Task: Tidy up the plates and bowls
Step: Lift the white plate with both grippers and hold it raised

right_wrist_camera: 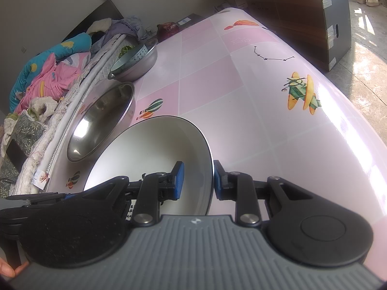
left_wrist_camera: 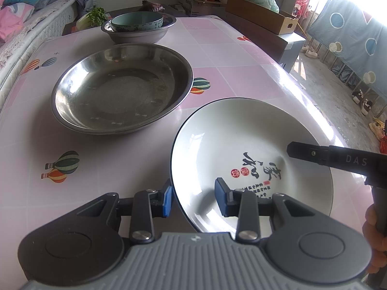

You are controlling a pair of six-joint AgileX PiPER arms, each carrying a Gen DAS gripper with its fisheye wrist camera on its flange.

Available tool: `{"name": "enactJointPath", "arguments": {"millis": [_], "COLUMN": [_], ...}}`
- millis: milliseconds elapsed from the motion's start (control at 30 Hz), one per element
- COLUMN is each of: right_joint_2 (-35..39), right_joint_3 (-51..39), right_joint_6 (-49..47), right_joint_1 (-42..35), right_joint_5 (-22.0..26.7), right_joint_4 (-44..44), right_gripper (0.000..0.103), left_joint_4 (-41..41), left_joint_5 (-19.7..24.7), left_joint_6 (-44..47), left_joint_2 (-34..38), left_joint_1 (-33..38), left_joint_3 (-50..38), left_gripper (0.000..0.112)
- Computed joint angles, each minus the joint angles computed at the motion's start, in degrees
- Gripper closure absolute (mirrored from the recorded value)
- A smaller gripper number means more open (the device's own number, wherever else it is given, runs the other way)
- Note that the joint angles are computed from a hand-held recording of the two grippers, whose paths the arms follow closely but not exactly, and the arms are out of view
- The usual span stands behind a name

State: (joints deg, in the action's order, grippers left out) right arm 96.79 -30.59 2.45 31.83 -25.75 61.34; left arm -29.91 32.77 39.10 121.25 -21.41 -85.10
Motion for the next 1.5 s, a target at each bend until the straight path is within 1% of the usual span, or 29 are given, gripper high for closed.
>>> {"name": "enactJointPath", "arguments": {"millis": [1500], "right_joint_2": [-0.7], "right_joint_3": [0.8], "right_joint_6": [0.2], "right_joint_1": [0.8], "right_joint_5": [-0.6], "right_joint_4": [0.8], "right_gripper": [0.079], "left_joint_4": [-0.1], "left_joint_5": [-0.2], "left_joint_6": [0.2], "left_joint_2": [0.0], "left_joint_1": [-0.1], "left_joint_3": [0.1], "left_gripper": [0.074]}}
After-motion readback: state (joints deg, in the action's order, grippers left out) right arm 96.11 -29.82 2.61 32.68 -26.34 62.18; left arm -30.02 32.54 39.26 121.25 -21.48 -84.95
